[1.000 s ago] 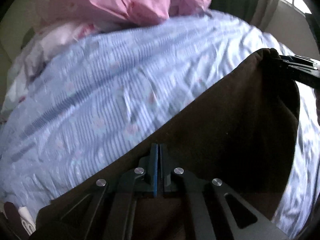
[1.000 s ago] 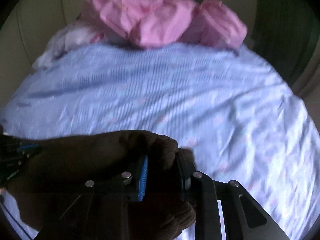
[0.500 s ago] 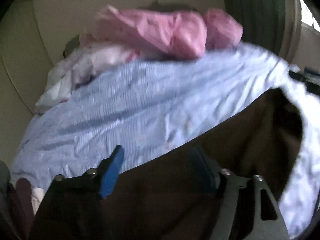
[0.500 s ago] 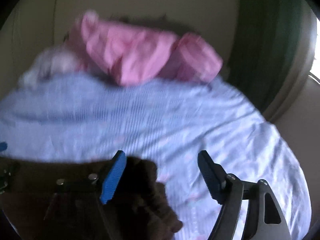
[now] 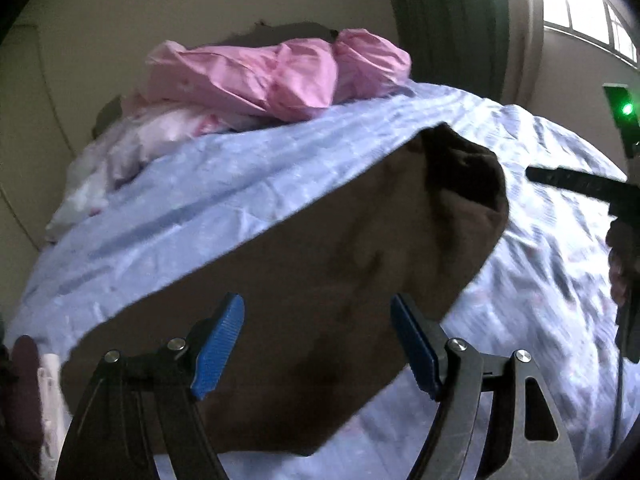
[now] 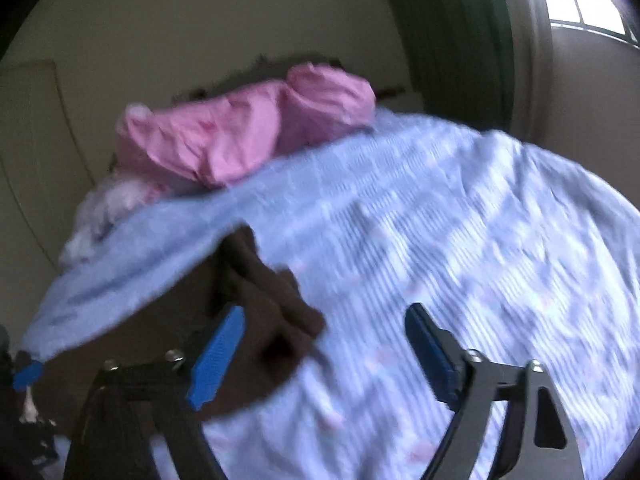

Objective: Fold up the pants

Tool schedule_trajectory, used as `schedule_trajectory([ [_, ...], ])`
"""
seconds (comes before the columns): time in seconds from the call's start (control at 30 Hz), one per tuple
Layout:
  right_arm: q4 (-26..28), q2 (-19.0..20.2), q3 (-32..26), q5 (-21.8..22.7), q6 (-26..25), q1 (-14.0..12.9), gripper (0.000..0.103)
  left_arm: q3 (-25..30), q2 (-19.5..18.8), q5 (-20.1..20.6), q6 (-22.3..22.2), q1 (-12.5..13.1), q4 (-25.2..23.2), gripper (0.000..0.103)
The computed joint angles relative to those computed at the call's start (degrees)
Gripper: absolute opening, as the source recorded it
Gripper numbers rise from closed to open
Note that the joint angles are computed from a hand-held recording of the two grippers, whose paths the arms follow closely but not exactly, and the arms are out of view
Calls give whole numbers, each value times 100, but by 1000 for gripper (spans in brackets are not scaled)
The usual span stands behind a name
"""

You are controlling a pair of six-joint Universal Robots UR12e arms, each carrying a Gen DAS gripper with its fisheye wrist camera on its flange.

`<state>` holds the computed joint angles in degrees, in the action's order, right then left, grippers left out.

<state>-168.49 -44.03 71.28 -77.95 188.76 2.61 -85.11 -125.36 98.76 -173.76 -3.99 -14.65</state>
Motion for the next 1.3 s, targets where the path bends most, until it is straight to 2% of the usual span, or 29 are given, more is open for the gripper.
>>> schedule_trajectory([
  [0.03,161,11,-12,51,-19,-17,66,33,-38,-45,17,-13,30,75],
  [0.1,324,52,-40,308,95,-69,63,73,-100,17,10,-51,83,75],
  [0.13,322,86,-41,653,322,-135,63,66,-109,32,20,-68,103,75],
  [0.23,-226,155,7,1335,925,-252,64,6,-115,71,19,-83,173,75],
  [0.3,-443,233,-76,1746,1186,-288,78,0,-117,71,-75,-68,138,75],
  [0.33,-454,289,-156,2005,1355,-301,96,-6,-115,82,-121,-64,136,75],
  [0.37,-434,368,-271,2188,1558,-295,101,-10,-113,112,-143,-63,137,75],
  [0.43,-377,460,-404,2255,1837,-254,101,-22,-112,227,-146,-72,192,75],
  [0.53,385,591,-713,2134,1764,-161,101,-55,-119,419,-128,-81,416,75],
  [0.6,626,687,-850,2184,1882,-149,101,-50,-126,430,-164,-64,415,75],
  [0.67,899,892,-1100,2687,2119,-175,101,-30,-141,404,-245,-39,289,75],
  [0.73,1123,1050,-1299,2915,2297,-178,102,-8,-172,442,-303,-26,175,75],
  [0.87,430,1216,-1344,2980,3226,-209,101,48,-242,475,-523,2,-38,76],
  [0.9,332,1232,-1346,3033,3369,-224,99,63,-248,436,-665,18,-119,77],
  [0.93,266,1257,-1371,3108,3422,-234,90,68,-244,369,-794,36,-196,77],
  [0.97,407,1240,-1376,3071,3309,-223,76,82,-235,199,-1010,80,-355,77],
  [1.0,659,1205,-1370,2959,3094,-203,68,99,-226,4,-1213,128,-538,77],
  [1.03,821,1166,-1342,2818,2978,-191,48,123,-223,-170,-1369,171,-726,77],
  [1.07,880,1175,-1361,2756,3000,-181,41,144,-224,-311,-1485,203,-886,77],
  [1.13,833,1165,-1332,2792,2943,-189,32,139,-229,-351,-1444,199,-918,77],
  [1.3,972,1003,-1296,2510,2611,-132,28,-22,-88,-514,-1455,230,-771,76],
])
